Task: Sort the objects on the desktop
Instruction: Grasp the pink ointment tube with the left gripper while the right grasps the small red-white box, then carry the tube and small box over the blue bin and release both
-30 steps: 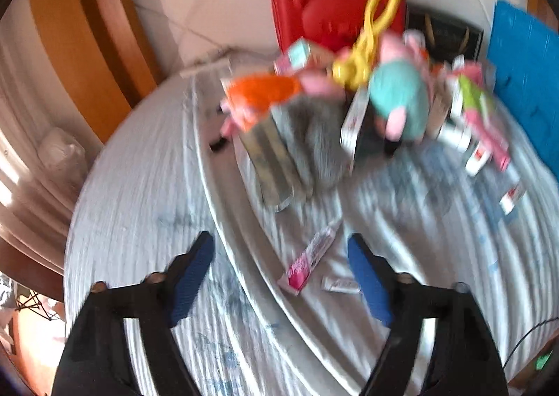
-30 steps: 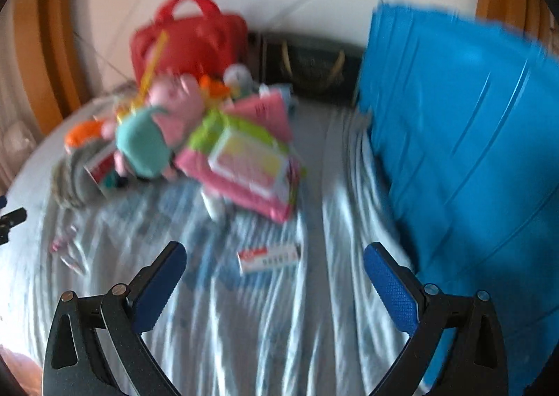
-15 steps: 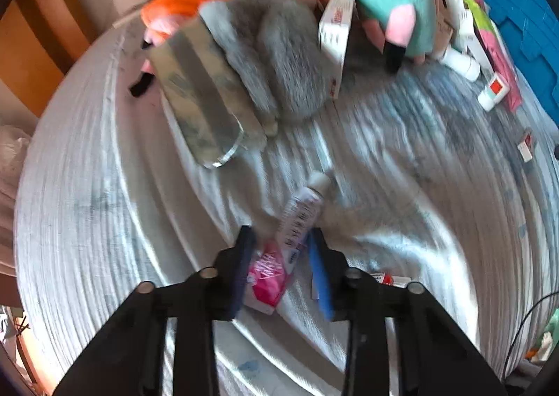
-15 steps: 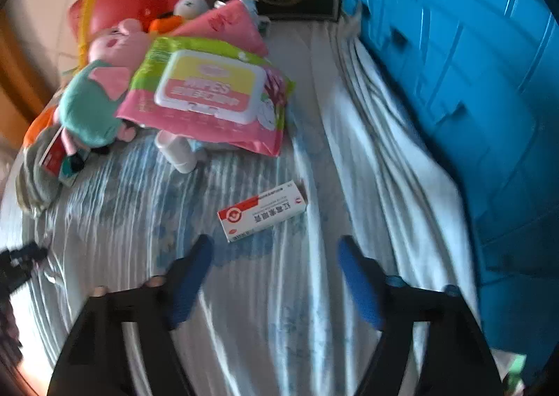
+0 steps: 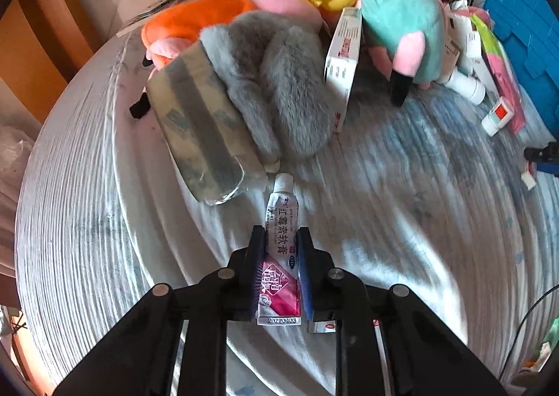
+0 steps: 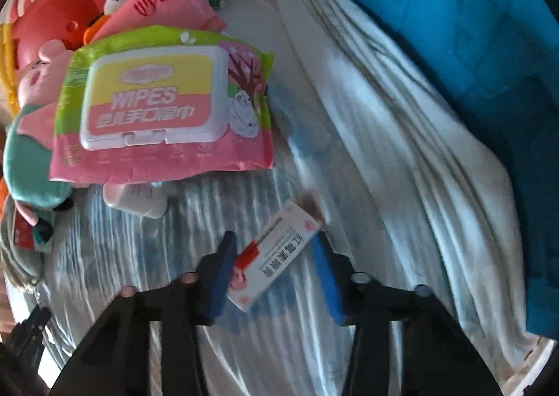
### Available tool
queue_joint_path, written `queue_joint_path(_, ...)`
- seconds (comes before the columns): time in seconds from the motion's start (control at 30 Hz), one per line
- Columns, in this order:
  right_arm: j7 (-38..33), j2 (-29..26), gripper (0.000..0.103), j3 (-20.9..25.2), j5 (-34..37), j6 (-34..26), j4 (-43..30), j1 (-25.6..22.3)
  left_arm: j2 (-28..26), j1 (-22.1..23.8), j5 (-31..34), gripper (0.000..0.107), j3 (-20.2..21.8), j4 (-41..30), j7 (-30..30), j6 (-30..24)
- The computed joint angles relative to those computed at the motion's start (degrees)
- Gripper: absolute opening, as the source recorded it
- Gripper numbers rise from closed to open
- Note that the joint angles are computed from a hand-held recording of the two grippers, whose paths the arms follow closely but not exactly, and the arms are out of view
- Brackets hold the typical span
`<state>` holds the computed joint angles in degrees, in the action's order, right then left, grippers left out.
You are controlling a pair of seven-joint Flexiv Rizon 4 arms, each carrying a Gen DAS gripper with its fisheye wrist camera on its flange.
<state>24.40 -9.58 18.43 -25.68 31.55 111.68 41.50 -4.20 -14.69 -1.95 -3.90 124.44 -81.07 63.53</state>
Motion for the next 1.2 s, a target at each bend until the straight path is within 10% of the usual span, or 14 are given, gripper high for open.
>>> queue_joint_path(0.4,-1.9,2.2,0.027,1.9,-6.6,-6.2,-2.9,4.3,9.8,-1.5,-0.6,0.018,-0.3,4.2,-1.9,3.6)
queue_joint_path(0.87,-4.0,12.0,0.027,9.7,-22.8,-34.2,-10.1,11.6,13.8,-10.7,-9.8,0.018,-5.7,-2.5,1.1,10.7)
queue_joint_path(1.2,-9.3,21.4,0.027,19.1,-28.0,-56.4,-12.4,12.3,6.0,-15.4,7.2,0.018,-16.7,-22.4,-17.4,10.5)
